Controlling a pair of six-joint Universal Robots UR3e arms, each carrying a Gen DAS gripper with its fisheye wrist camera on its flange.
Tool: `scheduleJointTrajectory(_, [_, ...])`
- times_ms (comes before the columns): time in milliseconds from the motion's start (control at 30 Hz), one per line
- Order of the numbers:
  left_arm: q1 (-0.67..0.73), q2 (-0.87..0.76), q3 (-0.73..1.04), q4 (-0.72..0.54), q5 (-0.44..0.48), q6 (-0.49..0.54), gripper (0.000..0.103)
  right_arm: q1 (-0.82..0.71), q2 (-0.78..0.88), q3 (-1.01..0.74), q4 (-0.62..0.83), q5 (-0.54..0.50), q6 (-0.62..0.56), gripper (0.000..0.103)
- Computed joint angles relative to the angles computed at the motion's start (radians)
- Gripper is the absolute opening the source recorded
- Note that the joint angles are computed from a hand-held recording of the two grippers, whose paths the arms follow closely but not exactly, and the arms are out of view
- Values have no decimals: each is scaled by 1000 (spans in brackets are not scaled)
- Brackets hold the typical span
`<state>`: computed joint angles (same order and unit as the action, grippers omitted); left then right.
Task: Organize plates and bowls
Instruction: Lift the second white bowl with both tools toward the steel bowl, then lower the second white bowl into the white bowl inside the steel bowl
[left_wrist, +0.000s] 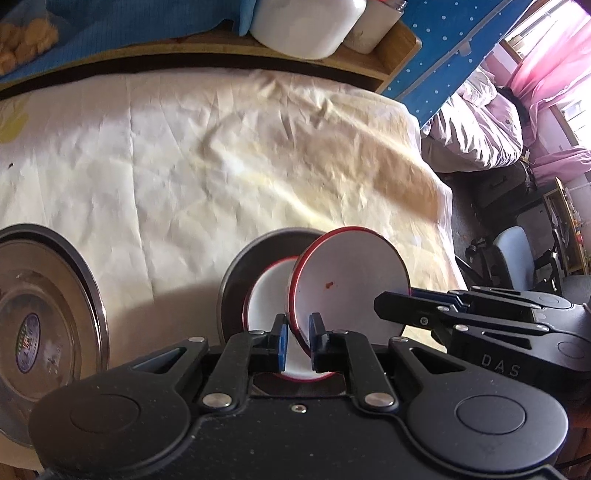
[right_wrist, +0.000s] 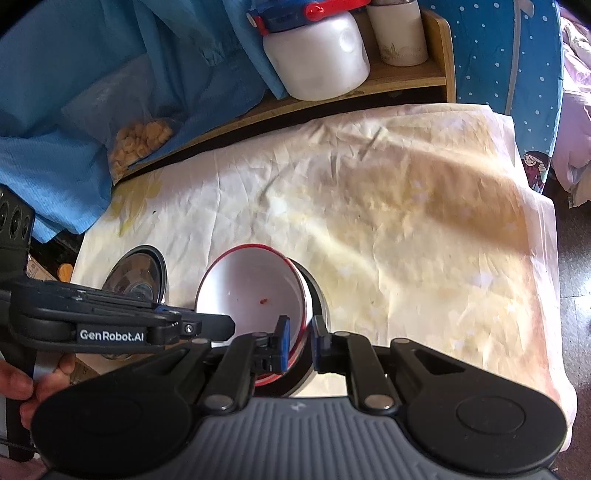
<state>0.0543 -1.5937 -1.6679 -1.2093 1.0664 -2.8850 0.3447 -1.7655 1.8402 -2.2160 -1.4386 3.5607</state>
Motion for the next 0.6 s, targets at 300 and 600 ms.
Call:
scheduleJointTrajectory(300, [2, -6, 2, -28, 5, -2, 12, 7, 15, -32, 40, 2, -12, 13])
scheduleJointTrajectory(600, [3, -13, 12, -54, 20, -20, 12, 24, 48, -71, 74, -2, -24, 13])
